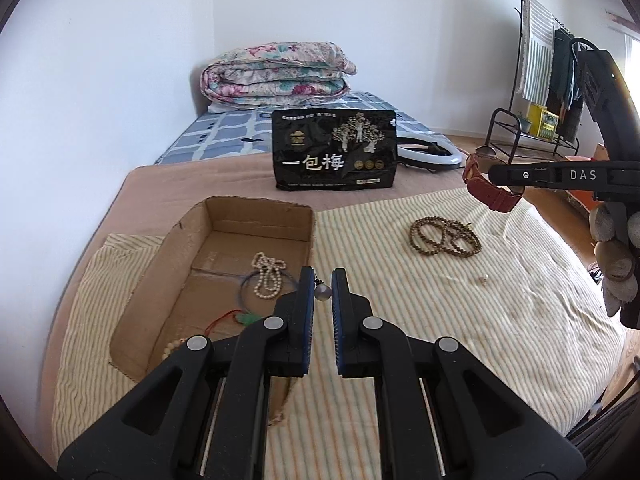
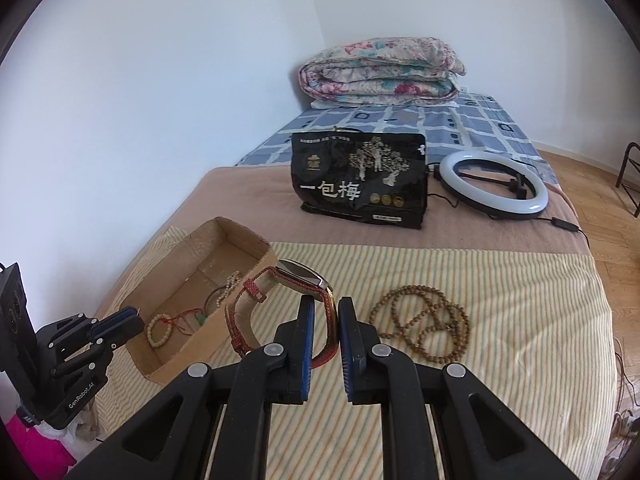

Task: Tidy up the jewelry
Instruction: 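Carry the earring over the box with the left tool while the right tool carries the watch, then open both tools to drop the earring and watch into the box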

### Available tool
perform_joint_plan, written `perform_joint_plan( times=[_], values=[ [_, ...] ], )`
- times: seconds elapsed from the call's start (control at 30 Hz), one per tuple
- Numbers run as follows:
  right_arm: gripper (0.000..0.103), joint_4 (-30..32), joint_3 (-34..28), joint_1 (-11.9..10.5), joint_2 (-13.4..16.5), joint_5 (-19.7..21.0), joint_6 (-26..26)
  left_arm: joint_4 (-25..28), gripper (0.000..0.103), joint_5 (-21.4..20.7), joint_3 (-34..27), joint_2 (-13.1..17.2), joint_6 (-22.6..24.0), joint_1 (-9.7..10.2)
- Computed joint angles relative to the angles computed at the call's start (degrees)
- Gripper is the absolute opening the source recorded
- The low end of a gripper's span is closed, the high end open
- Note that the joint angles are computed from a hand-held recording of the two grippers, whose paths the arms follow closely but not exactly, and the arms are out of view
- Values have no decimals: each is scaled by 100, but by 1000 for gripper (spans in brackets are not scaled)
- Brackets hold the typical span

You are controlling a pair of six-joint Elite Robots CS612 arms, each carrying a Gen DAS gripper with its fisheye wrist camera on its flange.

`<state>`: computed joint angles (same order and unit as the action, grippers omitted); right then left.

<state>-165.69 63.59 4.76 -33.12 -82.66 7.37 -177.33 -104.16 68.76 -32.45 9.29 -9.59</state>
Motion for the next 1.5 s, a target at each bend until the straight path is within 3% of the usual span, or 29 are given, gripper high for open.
perform_joint_plan(
  times=[0.57,1.0,1.33,1.5],
  values=[
    [10,964,-1221,400,628,504,-577,379,7,375,-827,454,-411,386],
    [10,1760,-1999,571,1135,851,-768,796,7,330,-1431,791,-405,406],
    [10,1924,-2097,612,1186,943,-950,869,7,306,-1529,843,-416,404],
    [23,1860,-2123,609,1201,1026,-1011,875,7,350,-1569,858,-437,391]
  ],
)
